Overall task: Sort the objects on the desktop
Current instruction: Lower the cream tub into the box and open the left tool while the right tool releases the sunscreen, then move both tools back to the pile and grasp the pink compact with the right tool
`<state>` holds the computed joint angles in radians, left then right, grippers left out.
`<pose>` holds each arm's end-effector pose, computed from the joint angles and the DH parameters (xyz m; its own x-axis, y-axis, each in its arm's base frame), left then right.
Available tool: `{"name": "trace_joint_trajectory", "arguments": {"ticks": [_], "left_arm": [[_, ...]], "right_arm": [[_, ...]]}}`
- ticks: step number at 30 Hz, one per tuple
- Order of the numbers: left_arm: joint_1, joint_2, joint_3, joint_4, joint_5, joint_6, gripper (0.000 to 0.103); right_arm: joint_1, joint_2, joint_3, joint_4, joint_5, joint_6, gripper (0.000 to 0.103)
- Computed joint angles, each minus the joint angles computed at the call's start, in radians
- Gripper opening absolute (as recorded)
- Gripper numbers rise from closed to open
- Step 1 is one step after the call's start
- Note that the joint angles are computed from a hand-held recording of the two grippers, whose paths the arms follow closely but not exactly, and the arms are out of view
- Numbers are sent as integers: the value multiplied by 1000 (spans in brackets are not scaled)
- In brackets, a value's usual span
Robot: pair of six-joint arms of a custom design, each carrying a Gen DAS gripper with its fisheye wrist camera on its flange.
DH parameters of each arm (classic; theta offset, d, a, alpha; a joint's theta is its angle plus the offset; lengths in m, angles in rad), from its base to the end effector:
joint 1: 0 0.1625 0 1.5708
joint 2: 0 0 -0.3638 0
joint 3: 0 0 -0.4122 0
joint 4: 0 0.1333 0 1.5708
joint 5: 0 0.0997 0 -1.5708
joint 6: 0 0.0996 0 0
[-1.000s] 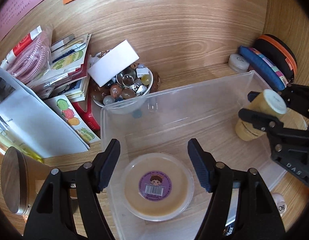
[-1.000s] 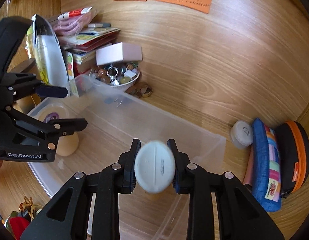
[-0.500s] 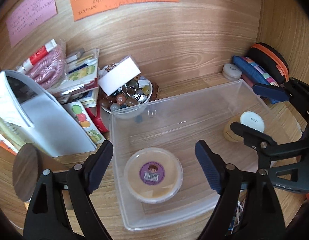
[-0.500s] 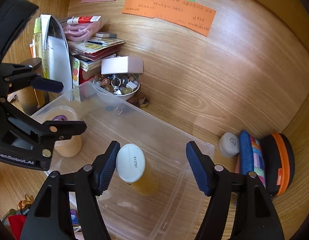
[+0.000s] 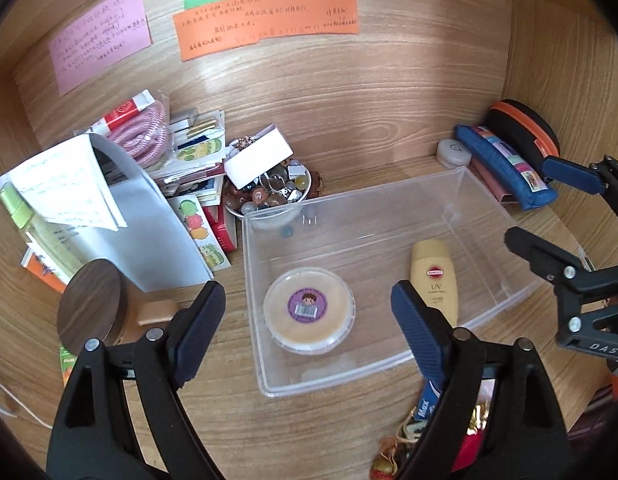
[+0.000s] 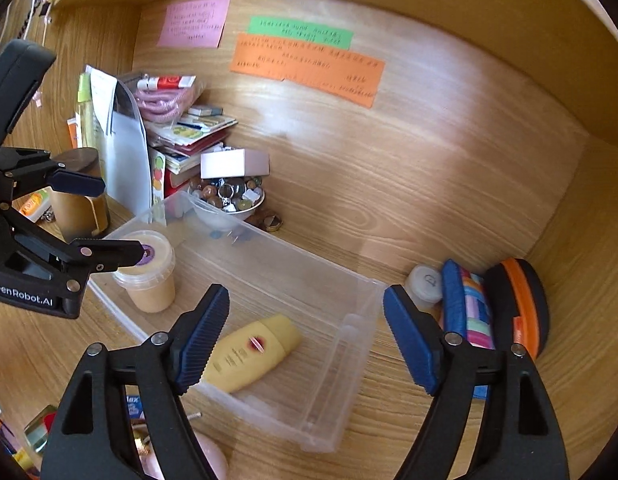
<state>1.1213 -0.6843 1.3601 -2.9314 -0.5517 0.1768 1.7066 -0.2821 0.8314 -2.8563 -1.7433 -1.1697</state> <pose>-0.1137 -0.7376 0.1573 -0.6359 -0.1307 -0.7606 0.4555 0.7320 -0.5066 0.2290 -0.8173 0.0428 -0.2948 -0.6834 0.6678 -0.9522 0.2690 -0.1451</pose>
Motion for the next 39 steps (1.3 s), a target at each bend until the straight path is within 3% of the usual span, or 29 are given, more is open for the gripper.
{"name": "trace_joint_trajectory", "arguments": {"ticks": [12, 17, 20, 30, 39], "left_arm": [[-47, -42, 118, -82, 38, -6, 85], [-52, -68, 171, -88, 15, -48, 86], [-53, -84, 208, -103, 0, -75, 97], [-59, -118, 315, -123, -62, -146, 97], [-58, -85, 338, -74, -126, -195, 97]], "right_arm": [[-22, -147, 209, -44, 38, 45, 77], [-35, -209, 299, -63, 55, 65, 78], [-46, -243, 345, -67, 64, 76, 81], [-84, -312, 465, -99, 65, 97, 81], [-119, -327, 501, -72, 41, 121, 81]]}}
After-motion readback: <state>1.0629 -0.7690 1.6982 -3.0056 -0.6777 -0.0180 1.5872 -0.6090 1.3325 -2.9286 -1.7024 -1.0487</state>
